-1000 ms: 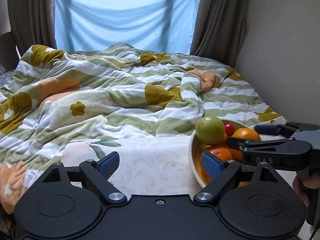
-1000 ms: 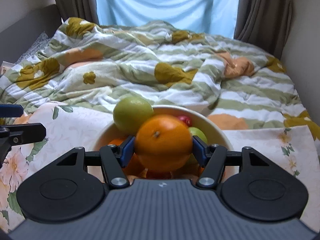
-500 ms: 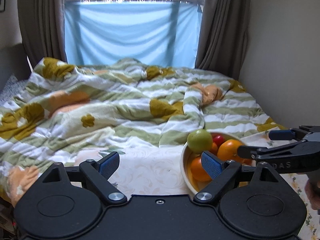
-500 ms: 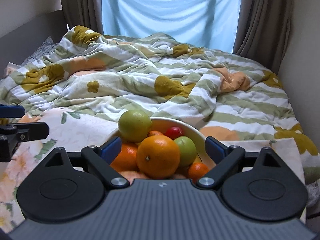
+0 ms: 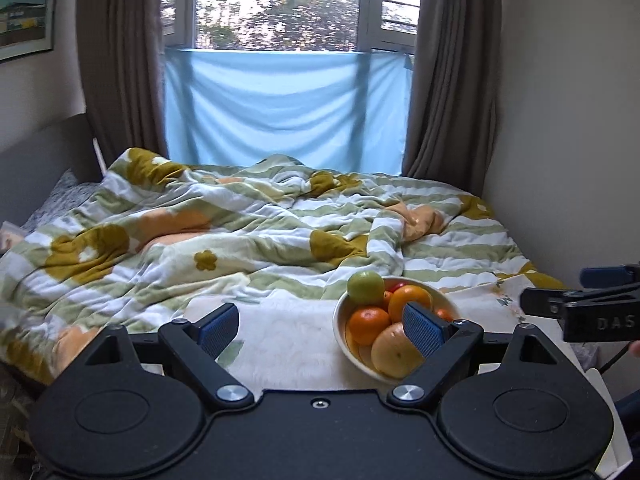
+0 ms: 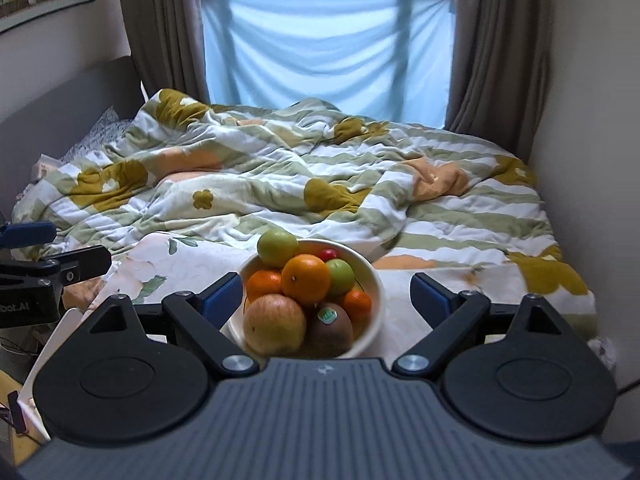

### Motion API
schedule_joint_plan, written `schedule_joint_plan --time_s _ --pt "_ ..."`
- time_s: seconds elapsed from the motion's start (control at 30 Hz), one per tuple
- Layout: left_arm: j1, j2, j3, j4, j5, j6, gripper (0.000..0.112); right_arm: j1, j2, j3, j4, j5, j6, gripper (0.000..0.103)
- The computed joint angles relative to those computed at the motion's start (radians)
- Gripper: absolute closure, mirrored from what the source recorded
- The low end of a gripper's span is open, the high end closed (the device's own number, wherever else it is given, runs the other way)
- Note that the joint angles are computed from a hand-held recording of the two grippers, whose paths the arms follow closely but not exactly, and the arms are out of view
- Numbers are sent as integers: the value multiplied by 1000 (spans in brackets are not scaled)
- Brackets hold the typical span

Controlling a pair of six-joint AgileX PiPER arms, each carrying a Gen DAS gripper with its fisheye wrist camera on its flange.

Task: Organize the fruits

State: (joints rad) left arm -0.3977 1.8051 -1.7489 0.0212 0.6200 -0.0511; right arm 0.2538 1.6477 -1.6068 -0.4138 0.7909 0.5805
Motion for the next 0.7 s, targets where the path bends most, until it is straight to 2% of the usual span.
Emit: schedule_joint_plan --time_s 0.1,0.2,0.47,0.7 --pt "-21 -68 87 49 -16 -61 20 37 -83 77 -54 24 65 0" --pt "-47 -138 173 122 -40 -134 9 75 -154 145 -107 50 130 0" --pt "-95 -258 338 240 -70 -237 9 169 -282 303 -231 129 301 0" --pt "-105 -303 407 289 -79 -286 9 238 -340 396 -289 198 392 0"
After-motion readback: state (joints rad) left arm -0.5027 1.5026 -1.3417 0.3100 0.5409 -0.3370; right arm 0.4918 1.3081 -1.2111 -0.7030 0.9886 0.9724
